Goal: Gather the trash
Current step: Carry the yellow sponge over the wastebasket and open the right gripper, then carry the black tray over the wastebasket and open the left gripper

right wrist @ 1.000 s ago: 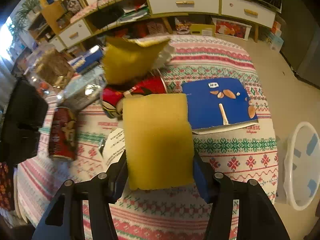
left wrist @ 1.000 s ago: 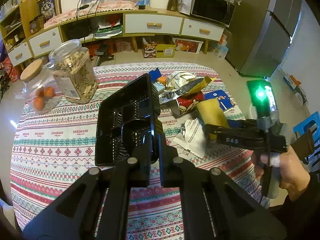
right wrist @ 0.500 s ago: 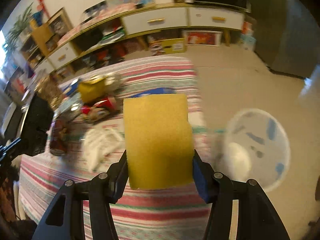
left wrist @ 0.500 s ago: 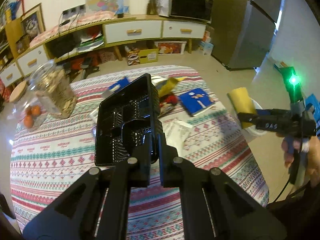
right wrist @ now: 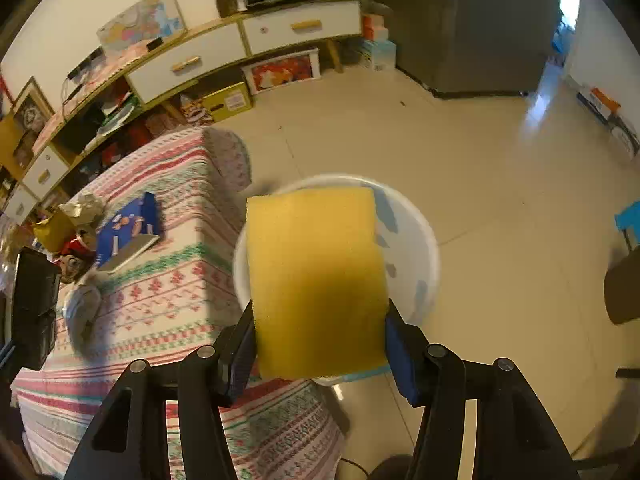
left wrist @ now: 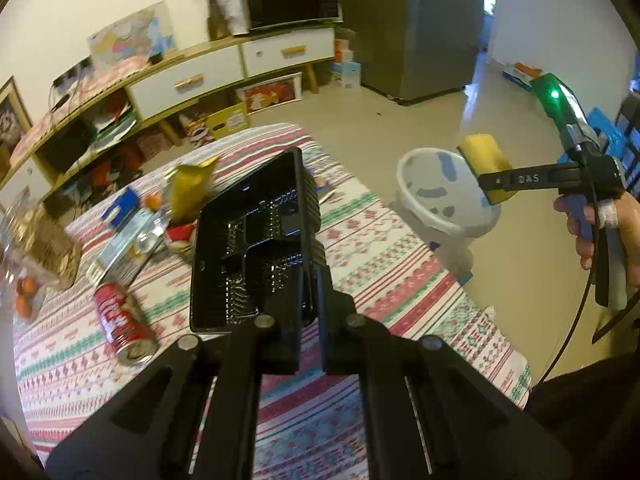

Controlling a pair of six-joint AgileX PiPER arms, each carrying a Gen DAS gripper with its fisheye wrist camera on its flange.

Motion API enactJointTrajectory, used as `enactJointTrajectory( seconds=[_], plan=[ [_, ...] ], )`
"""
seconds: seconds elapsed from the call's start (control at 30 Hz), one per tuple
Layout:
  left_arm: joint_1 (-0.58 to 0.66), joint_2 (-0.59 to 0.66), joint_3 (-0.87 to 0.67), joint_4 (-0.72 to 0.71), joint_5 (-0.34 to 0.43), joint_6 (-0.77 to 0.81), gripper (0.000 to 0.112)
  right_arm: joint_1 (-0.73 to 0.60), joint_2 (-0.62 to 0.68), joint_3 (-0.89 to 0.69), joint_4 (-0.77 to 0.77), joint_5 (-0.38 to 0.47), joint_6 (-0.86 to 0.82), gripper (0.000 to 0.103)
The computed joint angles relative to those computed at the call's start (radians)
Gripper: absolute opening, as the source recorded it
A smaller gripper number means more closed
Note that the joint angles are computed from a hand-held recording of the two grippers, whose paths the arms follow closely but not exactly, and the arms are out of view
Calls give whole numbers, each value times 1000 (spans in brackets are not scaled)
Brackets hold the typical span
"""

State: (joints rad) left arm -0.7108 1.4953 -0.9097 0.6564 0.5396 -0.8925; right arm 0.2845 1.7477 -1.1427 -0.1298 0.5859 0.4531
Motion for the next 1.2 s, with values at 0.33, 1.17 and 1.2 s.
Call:
enactJointTrajectory(
  seconds=[0.33,1.17,1.2],
  plan=[
    [-95,185,-192,39,-17,24,7,-102,-79,68,152,-66,-134,75],
    [-160,662,-811,-350,44,478,8,-310,-289,251,27,-16,-199,75],
    [-159,661,-809,-339,37,465,16,-316,-289,253,32,-18,-208,75]
  ],
)
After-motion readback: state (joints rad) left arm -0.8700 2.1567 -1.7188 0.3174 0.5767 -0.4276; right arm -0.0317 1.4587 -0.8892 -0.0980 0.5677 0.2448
